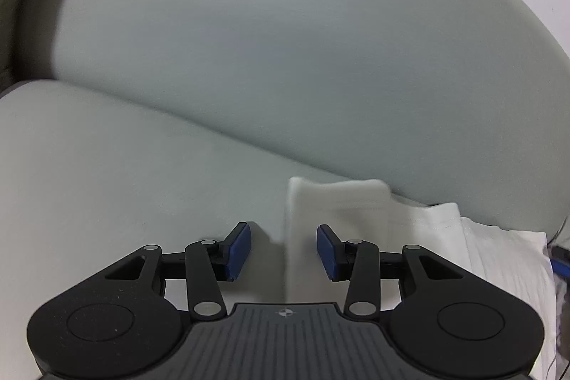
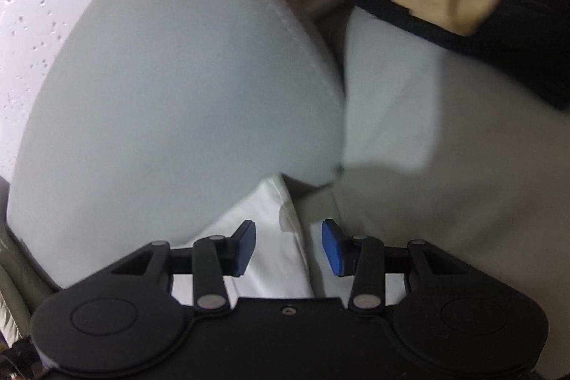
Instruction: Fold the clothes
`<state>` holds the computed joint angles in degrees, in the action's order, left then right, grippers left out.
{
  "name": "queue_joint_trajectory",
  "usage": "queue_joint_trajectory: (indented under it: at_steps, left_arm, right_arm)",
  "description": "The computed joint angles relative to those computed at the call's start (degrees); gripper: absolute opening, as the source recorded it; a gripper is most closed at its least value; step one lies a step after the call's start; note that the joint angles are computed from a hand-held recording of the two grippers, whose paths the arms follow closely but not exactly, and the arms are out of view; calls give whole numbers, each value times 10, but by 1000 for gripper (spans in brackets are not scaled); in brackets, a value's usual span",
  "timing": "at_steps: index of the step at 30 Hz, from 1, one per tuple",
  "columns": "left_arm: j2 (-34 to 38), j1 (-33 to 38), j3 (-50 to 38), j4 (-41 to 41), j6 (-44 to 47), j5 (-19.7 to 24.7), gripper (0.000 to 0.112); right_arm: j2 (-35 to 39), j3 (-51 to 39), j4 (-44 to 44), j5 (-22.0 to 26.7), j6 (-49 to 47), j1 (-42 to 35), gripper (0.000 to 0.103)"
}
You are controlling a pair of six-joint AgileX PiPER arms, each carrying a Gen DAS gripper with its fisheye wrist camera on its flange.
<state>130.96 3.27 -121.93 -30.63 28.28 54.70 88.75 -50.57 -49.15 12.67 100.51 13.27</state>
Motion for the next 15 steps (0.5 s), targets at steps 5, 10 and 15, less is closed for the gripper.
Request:
queue_joint_trajectory:
  at_steps: [5, 10, 15]
  left_arm:
    - [-16, -51, 27, 78, -3, -80, 7]
    - [-72, -107, 159, 314, -126, -247, 7]
    - [-95, -139, 203, 474, -242, -269, 14]
  right_arm:
    - [57, -44, -117, 43, 48, 30, 3]
    - [104, -82, -259, 297, 170, 155, 4]
    - [123, -115, -142, 307, 96, 156, 9]
